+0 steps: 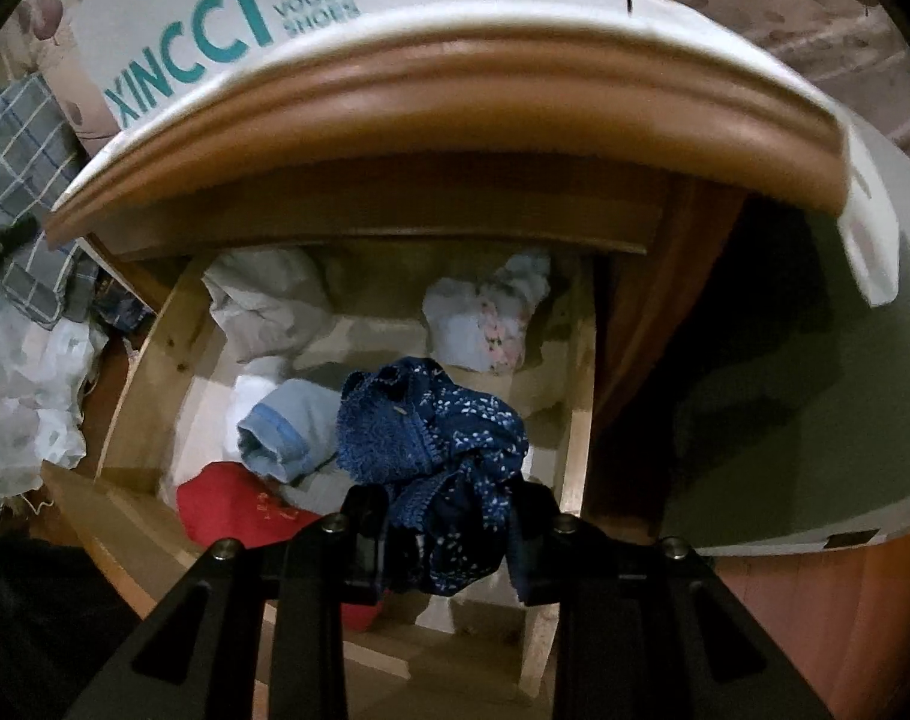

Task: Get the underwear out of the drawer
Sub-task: 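Lift the navy patterned cloth with the right tool and drop it into the white box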

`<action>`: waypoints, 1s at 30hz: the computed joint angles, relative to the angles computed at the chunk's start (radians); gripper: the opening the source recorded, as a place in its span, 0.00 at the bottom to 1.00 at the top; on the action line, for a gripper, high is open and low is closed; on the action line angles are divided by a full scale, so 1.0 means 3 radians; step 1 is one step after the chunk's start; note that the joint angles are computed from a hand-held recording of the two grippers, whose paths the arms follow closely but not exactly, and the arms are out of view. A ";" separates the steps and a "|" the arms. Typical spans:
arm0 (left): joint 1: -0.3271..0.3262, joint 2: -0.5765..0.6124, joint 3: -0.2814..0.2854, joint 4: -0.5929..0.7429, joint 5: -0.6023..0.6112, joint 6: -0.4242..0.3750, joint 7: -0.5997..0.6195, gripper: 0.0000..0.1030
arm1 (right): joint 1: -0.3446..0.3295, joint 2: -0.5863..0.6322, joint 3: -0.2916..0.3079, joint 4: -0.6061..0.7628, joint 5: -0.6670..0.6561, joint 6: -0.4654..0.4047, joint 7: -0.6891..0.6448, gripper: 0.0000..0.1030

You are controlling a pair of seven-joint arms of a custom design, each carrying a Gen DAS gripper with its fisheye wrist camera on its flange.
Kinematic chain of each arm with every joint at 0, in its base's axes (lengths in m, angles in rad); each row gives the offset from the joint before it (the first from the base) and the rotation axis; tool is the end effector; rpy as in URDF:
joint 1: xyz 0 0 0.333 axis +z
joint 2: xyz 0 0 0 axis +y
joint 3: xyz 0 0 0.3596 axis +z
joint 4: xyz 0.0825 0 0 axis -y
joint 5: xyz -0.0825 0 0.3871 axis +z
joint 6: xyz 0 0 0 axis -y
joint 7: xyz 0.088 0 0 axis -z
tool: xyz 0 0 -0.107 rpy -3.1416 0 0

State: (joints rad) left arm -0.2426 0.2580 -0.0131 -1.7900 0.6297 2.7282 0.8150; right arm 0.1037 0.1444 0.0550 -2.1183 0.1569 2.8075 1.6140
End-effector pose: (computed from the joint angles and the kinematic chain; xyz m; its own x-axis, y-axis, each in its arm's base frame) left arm 0.6580 -0.1940 0.5210 0.0300 -0.9981 -0.0531 -0.7116 0.0160 -0.7024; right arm 0.6081 0.0884 0.4473 0.0197 -0.9885 -0.1500 -0.8627 0.0590 -0.5023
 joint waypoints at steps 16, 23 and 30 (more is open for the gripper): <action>0.0054 0.0009 0.0005 -0.0048 -0.0268 -0.0061 0.0221 0.82 | 0.0087 -0.0610 -0.0192 0.0194 -0.0517 -0.0285 0.0221 0.27; 0.0102 0.0000 0.0024 -0.0036 -0.0303 -0.0104 0.0083 0.83 | 0.0072 -0.0669 -0.0239 0.0609 -0.0728 -0.0433 0.0183 0.27; 0.0119 -0.0010 0.0083 -0.0008 -0.0118 -0.0269 -0.0268 0.83 | 0.0016 -0.0251 -0.0250 0.1443 -0.0922 -0.0691 0.0213 0.27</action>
State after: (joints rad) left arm -0.2068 0.2548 0.0120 -1.7923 0.5943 2.6475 0.7345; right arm 0.1083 0.0693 -0.0199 -1.6854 -0.1197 2.6003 1.6778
